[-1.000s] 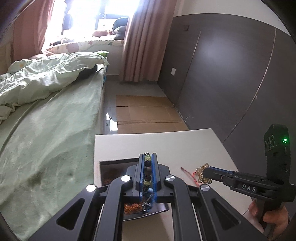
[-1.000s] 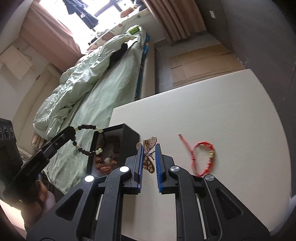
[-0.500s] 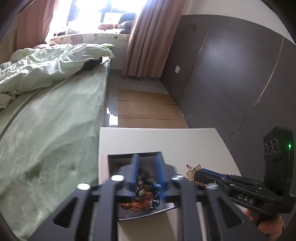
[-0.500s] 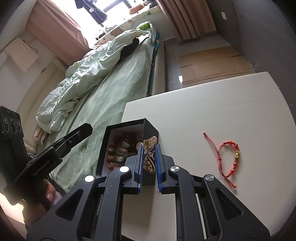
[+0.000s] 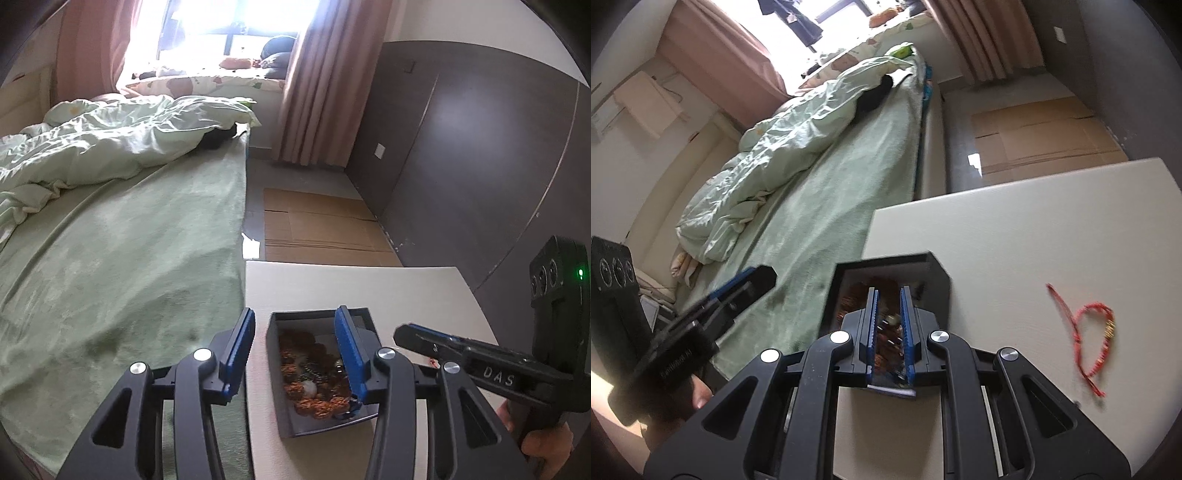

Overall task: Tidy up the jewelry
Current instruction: 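Lower the gold butterfly charm into the box and open the right tool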

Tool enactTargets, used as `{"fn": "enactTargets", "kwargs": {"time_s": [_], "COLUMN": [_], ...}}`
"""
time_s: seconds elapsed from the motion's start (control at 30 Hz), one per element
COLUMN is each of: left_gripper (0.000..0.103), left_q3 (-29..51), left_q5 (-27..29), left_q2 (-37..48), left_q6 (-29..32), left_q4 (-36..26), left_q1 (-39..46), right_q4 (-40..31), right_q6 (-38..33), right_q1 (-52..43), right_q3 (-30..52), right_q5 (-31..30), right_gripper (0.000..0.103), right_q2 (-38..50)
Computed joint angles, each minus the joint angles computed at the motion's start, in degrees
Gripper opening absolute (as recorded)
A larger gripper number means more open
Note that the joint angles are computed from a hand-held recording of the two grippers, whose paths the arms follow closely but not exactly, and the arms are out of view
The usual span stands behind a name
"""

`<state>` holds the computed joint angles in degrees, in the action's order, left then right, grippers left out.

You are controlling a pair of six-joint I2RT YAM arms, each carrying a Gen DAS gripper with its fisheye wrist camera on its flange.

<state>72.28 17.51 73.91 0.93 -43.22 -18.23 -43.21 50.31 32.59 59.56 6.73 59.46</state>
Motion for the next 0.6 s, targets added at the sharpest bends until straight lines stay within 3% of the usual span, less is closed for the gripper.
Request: {"fn": "enactTargets", "kwargs": {"time_s": [0.23,0.33,0.37,0.4,0.47,0.5,0.6], "left_gripper": [0.044,0.058,0.059,0.06,0.067,0.073,0.076], "left_q3": [-0.36,-0.44,-0.58,-0.57,-0.38,-0.42,-0.5], "left_q5": [-0.32,-1.0,-0.95,-0.81,-0.79,-1.15,-2.2], "left_q2": [0.19,-0.04,-0.22,-0.27,-0.22,-0.4,-0.85], "left_q6": [1.02,0.92,0.87,0.88,0.78,0.64,0.82], "left_q4": [-0.05,-0.06,0.12,0.1,-0.1,-0.04,-0.07], "left_q1": [1.17,0.77,0.68,0.57,-0.11,-0.74,-2.81], "right_q4": [1.54,-0.71,-1.57,-2.37,-4.52,-5.65,-9.29], "right_q6": [-0.29,-0.49,-0.52,-0.41,-0.37,-0.6,-1.86], "right_q1": [-0.87,-1.17,-1.26,-1.28,-1.02,-0.98,-2.95], "right_q3": [0.23,0.51,0.38,0.35,0.48,0.51,0.62], "right_q5": [-2.67,-2.24,-2.25,-2.11,-0.51,0.32,-0.19], "right_gripper": [0.014,0.014,0.023,0.041,0.058,0.058,0.058], "right_q2": [2.69,1.9,1.22,0.65,-0.81,-1.81,-4.75]}}
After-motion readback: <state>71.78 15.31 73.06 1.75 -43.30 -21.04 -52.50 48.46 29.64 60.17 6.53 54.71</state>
